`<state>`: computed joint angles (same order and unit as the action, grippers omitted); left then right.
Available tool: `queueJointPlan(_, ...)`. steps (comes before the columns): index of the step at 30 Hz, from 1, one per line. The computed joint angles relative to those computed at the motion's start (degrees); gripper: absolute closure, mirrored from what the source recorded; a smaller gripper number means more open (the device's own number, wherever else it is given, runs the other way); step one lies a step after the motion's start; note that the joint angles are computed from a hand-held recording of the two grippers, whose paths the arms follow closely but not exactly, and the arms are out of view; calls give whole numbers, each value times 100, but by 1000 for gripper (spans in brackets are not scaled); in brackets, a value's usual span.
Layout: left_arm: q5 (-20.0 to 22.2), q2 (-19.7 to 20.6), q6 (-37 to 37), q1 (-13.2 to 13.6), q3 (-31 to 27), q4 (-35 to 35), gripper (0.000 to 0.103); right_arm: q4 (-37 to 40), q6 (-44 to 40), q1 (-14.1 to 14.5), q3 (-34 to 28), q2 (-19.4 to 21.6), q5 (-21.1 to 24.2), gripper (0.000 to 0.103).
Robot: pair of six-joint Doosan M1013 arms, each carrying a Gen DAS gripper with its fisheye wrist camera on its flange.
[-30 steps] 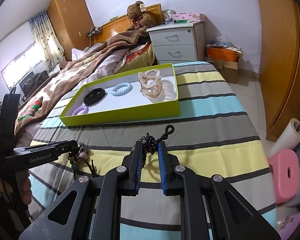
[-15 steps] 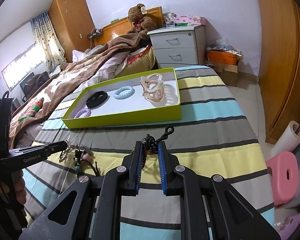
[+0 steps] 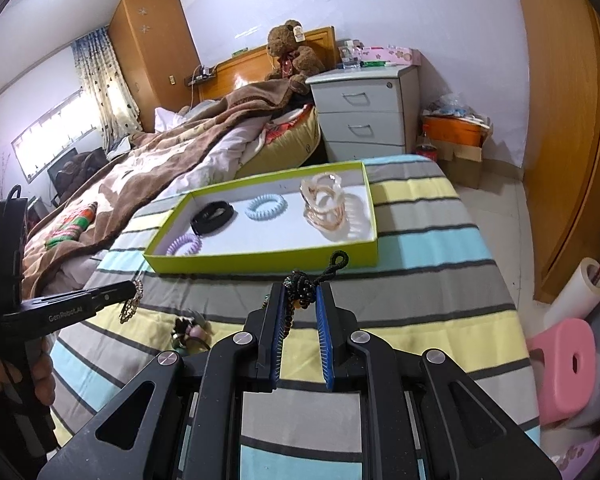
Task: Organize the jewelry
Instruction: 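Carry the gold chain with the left tool while the right tool carries the bracelet into the box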
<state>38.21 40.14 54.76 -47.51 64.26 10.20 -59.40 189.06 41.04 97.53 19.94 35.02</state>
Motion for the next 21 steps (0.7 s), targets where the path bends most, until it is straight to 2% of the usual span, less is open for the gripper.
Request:
queueJointPlan(12, -55, 61, 229, 88, -349, -27, 99, -13, -381, -133, -389, 92, -111, 87)
queueJointPlan(21, 163, 361, 673, 213, -928, -393, 99, 574, -1148, -307, -770, 334, -313, 87)
